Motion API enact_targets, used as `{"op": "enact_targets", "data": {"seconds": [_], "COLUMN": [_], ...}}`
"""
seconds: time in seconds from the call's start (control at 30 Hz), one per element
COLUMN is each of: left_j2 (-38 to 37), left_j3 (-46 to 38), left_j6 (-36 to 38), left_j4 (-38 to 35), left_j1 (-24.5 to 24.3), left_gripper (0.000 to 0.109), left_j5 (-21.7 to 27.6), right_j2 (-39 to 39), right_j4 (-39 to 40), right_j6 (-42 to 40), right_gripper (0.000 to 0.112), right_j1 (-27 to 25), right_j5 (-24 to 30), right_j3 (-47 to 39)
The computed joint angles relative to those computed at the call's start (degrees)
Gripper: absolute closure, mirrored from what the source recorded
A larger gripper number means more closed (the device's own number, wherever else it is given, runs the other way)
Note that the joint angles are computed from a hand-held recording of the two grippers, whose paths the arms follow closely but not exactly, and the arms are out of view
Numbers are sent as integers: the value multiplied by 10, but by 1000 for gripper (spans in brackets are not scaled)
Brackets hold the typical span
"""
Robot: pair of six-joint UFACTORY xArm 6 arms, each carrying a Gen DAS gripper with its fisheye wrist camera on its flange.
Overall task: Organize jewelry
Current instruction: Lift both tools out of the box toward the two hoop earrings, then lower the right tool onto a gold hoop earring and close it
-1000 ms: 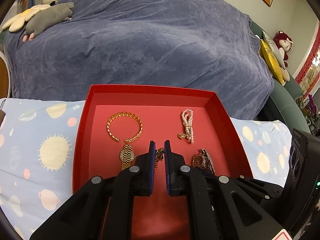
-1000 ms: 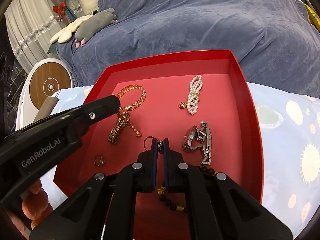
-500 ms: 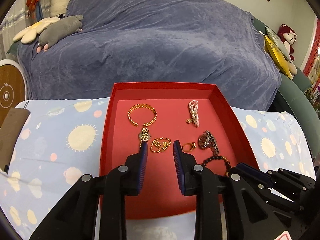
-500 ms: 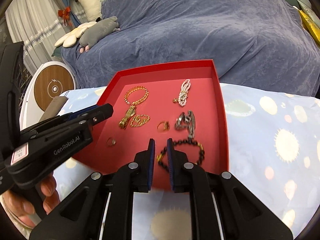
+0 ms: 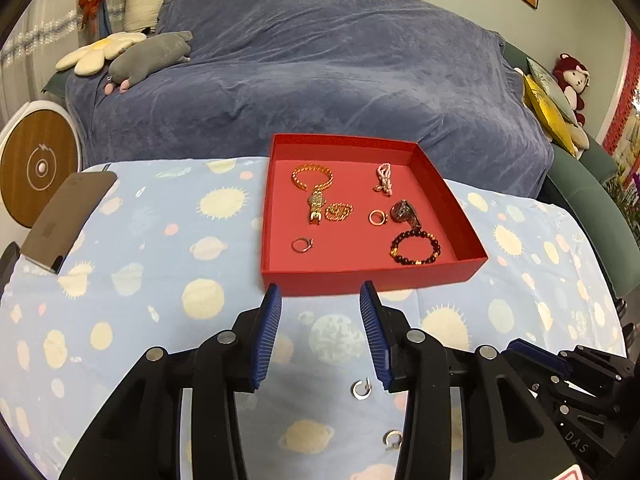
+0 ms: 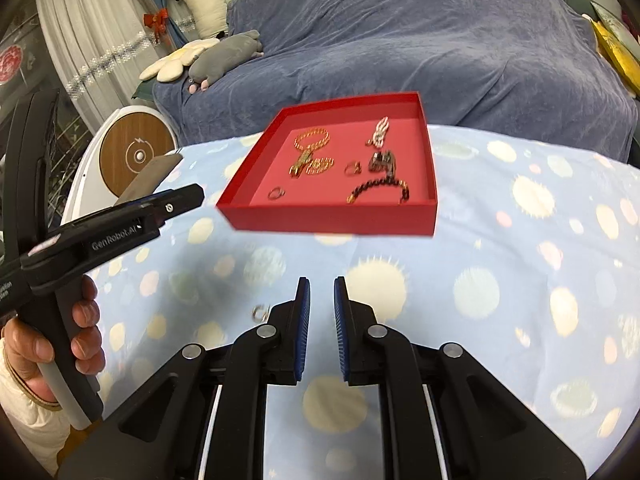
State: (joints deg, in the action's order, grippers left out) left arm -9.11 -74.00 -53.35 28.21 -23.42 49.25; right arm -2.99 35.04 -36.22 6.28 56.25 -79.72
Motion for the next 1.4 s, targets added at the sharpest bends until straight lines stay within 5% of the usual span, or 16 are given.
{"op": "enact_targets", "data": {"seconds": [0.2,0.27,0.57,1.4], "left_j2": [-68,-85,-108,-122], "left_j3": [82,107,149,172], "left_j6": [-46,-51,-41,-21], "left_j4": [4,-4,2,-24], "left_j1": [-18,-19,-19,-4], "left_gripper": [69,69,52,50], "left_j5": [27,26,34,32], "right_j2": [-65,-79,-98,-78], "right_j4": [-2,-1,-36,-54], "right_j6": [-19,-26,-48,-26], "right_gripper": [98,79,79,79], "right_j1": [9,17,58,83], "right_j5": [-7,-15,-37,-60], "right_j3": [96,122,180,175]}}
